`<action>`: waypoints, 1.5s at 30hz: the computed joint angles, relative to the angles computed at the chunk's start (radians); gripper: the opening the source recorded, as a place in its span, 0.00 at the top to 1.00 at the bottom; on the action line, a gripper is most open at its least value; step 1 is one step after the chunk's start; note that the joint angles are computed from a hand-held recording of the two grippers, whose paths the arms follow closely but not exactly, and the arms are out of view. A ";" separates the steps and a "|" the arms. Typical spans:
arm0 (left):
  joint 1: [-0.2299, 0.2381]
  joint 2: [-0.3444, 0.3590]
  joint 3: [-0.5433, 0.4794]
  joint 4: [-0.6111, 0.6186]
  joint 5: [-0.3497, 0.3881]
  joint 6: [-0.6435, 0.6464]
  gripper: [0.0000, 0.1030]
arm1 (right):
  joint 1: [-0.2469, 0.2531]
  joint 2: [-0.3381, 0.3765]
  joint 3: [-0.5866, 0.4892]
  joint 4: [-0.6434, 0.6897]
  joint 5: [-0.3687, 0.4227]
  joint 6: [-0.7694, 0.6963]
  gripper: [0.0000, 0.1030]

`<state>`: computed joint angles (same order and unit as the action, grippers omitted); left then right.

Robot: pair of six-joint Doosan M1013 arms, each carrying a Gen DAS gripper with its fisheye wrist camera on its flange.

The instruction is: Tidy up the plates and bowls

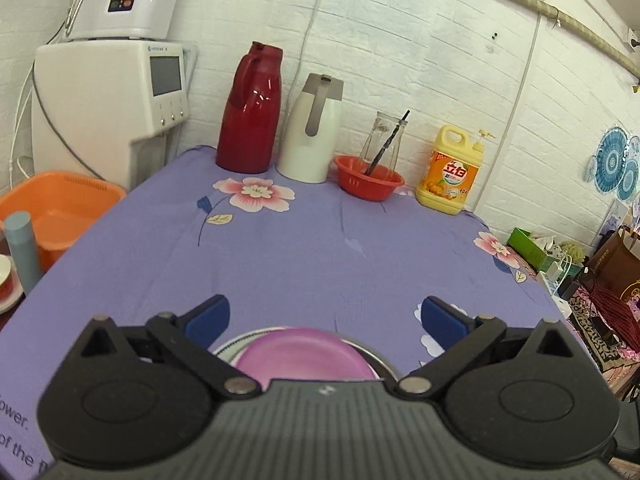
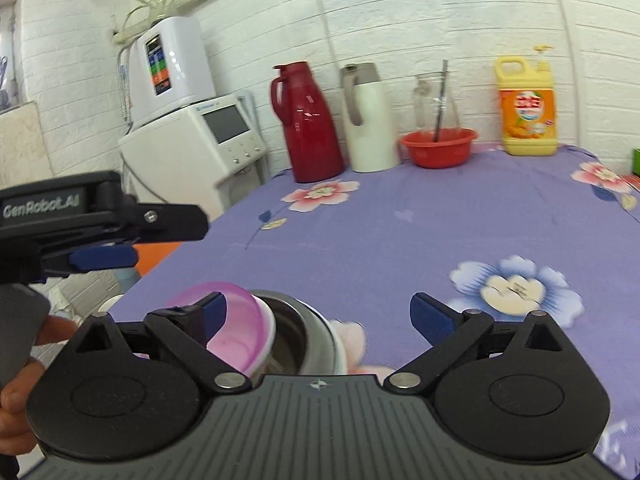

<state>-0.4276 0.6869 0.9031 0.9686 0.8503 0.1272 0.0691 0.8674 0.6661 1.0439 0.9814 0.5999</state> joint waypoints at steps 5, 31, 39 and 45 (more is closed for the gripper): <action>-0.053 -0.010 0.056 0.074 0.042 -0.078 0.01 | -0.032 -0.074 0.160 0.036 -0.083 -0.039 0.00; -0.199 -0.055 0.244 0.290 0.135 -0.223 0.01 | -0.100 -0.275 0.545 0.112 -0.282 -0.119 0.00; -0.193 -0.061 0.253 0.267 0.148 -0.234 0.01 | -0.101 -0.272 0.547 0.099 -0.248 -0.119 0.00; -0.204 -0.055 0.256 0.328 0.175 -0.215 0.01 | -0.102 -0.277 0.555 0.110 -0.254 -0.122 0.00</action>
